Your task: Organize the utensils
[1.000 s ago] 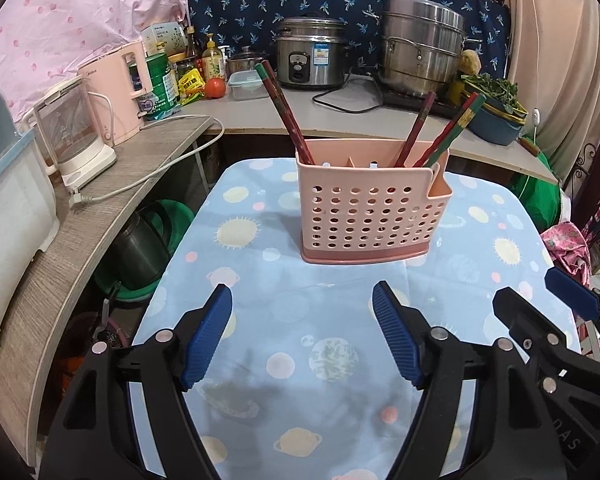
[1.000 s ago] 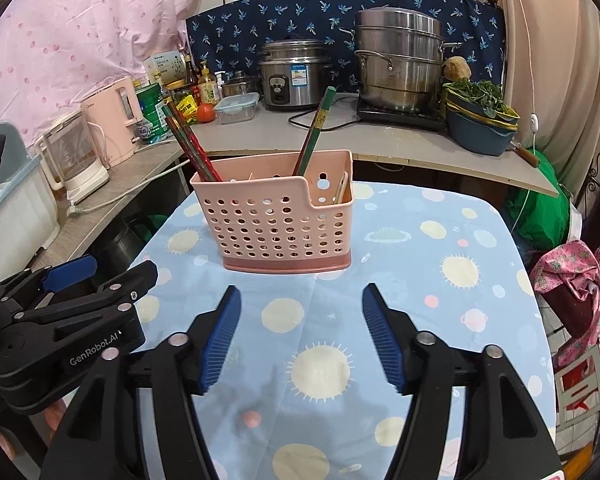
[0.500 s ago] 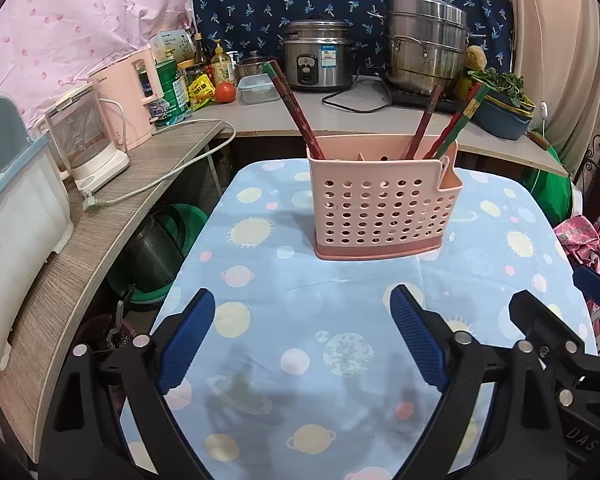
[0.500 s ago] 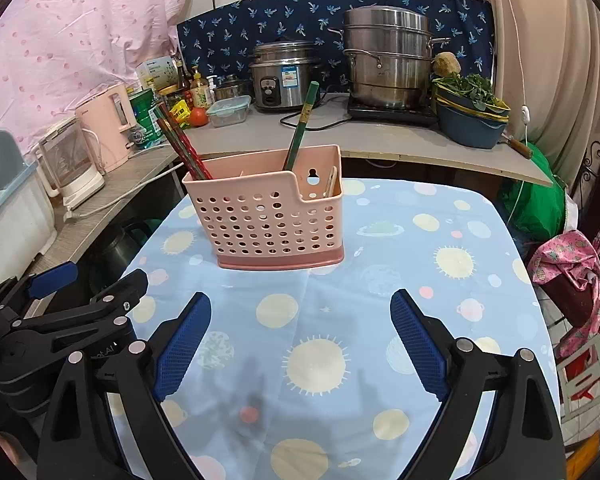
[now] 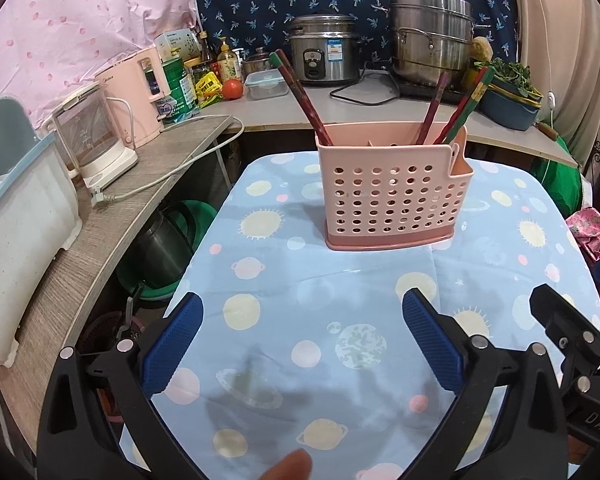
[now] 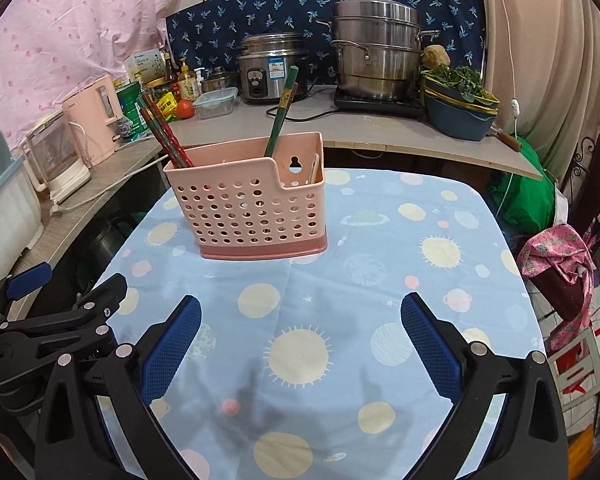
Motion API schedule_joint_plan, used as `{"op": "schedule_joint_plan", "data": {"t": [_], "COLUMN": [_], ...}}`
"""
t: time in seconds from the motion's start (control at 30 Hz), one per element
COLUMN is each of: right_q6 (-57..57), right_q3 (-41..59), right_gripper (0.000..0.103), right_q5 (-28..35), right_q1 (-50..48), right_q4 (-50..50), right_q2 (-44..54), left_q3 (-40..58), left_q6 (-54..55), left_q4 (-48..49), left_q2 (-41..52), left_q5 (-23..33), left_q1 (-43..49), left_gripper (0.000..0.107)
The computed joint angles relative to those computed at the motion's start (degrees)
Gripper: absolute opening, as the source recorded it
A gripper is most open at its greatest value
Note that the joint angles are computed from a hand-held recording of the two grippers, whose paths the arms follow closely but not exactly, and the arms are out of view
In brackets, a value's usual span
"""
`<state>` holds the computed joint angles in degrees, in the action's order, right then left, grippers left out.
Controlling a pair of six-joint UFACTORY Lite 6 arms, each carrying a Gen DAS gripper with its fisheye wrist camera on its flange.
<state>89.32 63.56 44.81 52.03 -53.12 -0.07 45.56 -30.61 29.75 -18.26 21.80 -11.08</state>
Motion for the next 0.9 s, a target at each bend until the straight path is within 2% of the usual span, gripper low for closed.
{"op": "schedule_joint_plan", "data": {"t": [0.9], "right_q6": [0.89], "right_q3": [-0.77], "right_gripper": [0.097], "right_q5": [-0.76], "right_q1": [-0.48], "right_q4": [-0.21], "right_q2": [0.54], "left_q3": [-0.57], "left_q6": [-2.76], "left_q4": [2.56], "left_q2": [0.94], "left_q5": [-0.21], "left_q1": [0.77], "left_gripper": [0.096]}}
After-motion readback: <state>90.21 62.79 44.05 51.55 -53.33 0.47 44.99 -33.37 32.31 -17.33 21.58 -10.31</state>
